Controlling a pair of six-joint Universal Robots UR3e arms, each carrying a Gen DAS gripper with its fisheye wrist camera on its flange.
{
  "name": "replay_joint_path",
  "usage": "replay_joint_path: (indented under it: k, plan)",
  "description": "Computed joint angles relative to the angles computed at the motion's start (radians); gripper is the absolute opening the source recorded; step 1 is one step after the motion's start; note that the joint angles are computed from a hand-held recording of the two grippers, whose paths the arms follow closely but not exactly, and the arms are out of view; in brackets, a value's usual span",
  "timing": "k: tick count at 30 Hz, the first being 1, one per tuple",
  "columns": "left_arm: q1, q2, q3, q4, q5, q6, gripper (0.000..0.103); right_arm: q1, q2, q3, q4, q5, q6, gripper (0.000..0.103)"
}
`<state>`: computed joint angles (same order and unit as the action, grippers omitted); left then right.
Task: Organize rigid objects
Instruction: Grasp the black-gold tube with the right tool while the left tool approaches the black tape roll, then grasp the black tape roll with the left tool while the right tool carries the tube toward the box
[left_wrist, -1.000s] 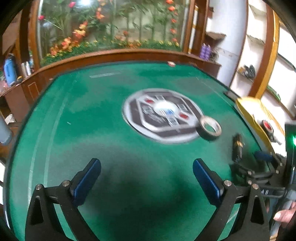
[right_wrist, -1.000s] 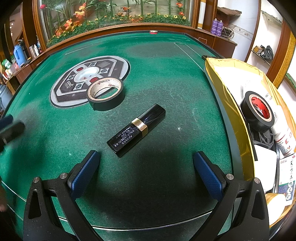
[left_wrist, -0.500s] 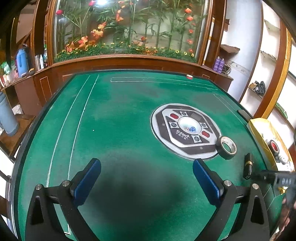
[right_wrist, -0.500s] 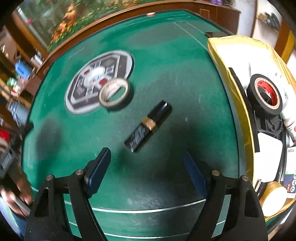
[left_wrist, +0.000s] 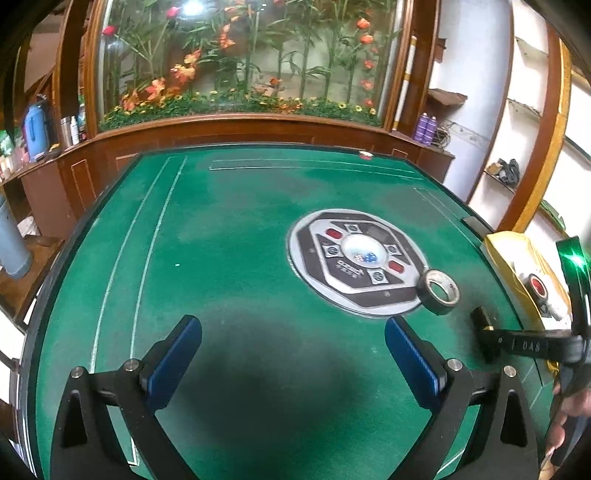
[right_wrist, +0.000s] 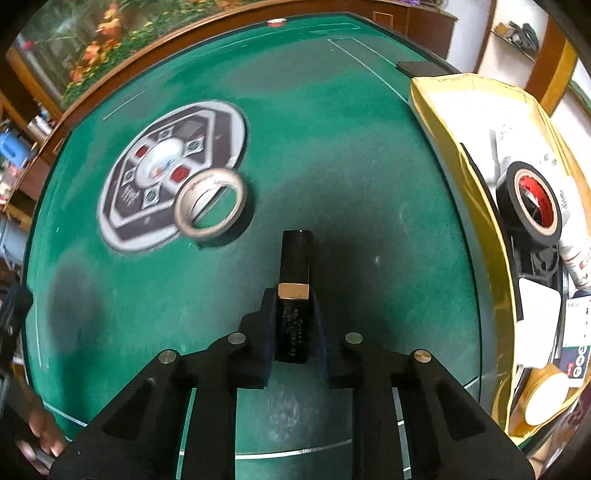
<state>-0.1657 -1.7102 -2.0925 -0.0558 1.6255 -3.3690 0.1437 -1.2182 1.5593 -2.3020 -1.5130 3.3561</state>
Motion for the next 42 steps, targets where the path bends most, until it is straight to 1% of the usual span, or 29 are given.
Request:
replay_joint_path:
  k: [3, 6, 8, 9, 10, 12, 14, 17, 18, 19, 21, 23, 24, 25, 28, 30, 32, 33, 34, 35, 39, 41, 42]
  plan:
    - [0.001, -0.005, -0.002, 0.011, -0.041, 0.017, 0.1, -0.04, -0.097, 0.16, -0.111, 0.061, -0.019, 0.017]
    - [0.005, -0.015, -0.005, 0.024, -0.135, 0.049, 0.101, -0.084, -0.216, 0.314, -0.221, 0.098, -0.03, 0.018]
    - [-0.009, -0.041, 0.01, 0.029, -0.169, 0.064, 0.101, -0.148, -0.298, 0.418, -0.284, 0.187, -0.058, 0.018]
    - [-0.027, -0.057, 0.025, 0.029, -0.159, 0.065, 0.101, -0.172, -0.332, 0.453, -0.291, 0.209, -0.076, 0.018]
    - [-0.061, -0.092, 0.076, -0.006, -0.135, 0.066, 0.101, -0.182, -0.35, 0.475, -0.298, 0.213, -0.087, 0.018]
    - [-0.108, -0.149, 0.174, -0.08, -0.111, 0.071, 0.101, -0.231, -0.406, 0.531, -0.305, 0.263, -0.129, 0.018]
    - [-0.151, -0.201, 0.262, -0.127, -0.074, 0.069, 0.101, -0.297, -0.453, 0.577, -0.291, 0.341, -0.169, 0.018]
    - [-0.217, -0.326, 0.483, -0.254, -0.007, 0.077, 0.101, -0.377, -0.523, 0.631, -0.265, 0.426, -0.233, 0.018]
    - [-0.241, -0.374, 0.569, -0.307, 0.034, 0.076, 0.101, -0.402, -0.547, 0.644, -0.25, 0.449, -0.253, 0.018]
    - [-0.267, -0.426, 0.664, -0.361, 0.081, 0.074, 0.101, -0.43, -0.58, 0.662, -0.229, 0.476, -0.279, 0.018]
    - [-0.299, -0.503, 0.796, -0.44, 0.129, 0.081, 0.101, -0.485, -0.631, 0.68, -0.179, 0.526, -0.336, 0.018]
    - [-0.333, -0.589, 0.939, -0.53, 0.197, 0.092, 0.101, -0.553, -0.691, 0.7, -0.109, 0.581, -0.402, 0.018]
    - [-0.353, -0.643, 1.028, -0.592, 0.253, 0.085, 0.101, -0.588, -0.721, 0.708, -0.068, 0.609, -0.441, 0.018]
    - [-0.36, -0.677, 1.082, -0.629, 0.281, 0.079, 0.101, -0.607, -0.738, 0.712, -0.044, 0.621, -0.462, 0.018]
    - [-0.35, -0.727, 1.162, -0.698, 0.273, 0.055, 0.101, -0.687, -0.799, 0.723, 0.062, 0.68, -0.554, 0.018]
    - [-0.336, -0.74, 1.18, -0.718, 0.248, 0.026, 0.1, -0.731, -0.833, 0.73, 0.121, 0.706, -0.607, 0.018]
    - [-0.304, -0.706, 1.099, -0.647, 0.172, -0.008, 0.089, -0.784, -0.857, 0.731, 0.191, 0.741, -0.666, 0.018]
    - [-0.285, -0.676, 1.035, -0.593, 0.116, -0.021, 0.077, -0.802, -0.868, 0.733, 0.213, 0.749, -0.683, 0.018]
    - [-0.292, -0.669, 1.013, -0.566, 0.144, -0.028, 0.06, -0.822, -0.875, 0.735, 0.23, 0.757, -0.699, 0.018]
    - [-0.298, -0.664, 0.999, -0.547, 0.157, -0.026, 0.058, -0.844, -0.883, 0.737, 0.248, 0.764, -0.715, 0.018]
    - [-0.312, -0.627, 0.918, -0.49, 0.154, -0.043, 0.058, -0.927, -0.91, 0.741, 0.319, 0.778, -0.774, 0.018]
    - [-0.321, -0.595, 0.858, -0.451, 0.134, -0.051, 0.058, -0.967, -0.926, 0.734, 0.353, 0.78, -0.797, 0.018]
    - [-0.319, -0.563, 0.797, -0.409, 0.101, -0.056, 0.058, -0.98, -0.922, 0.725, 0.359, 0.78, -0.803, 0.018]
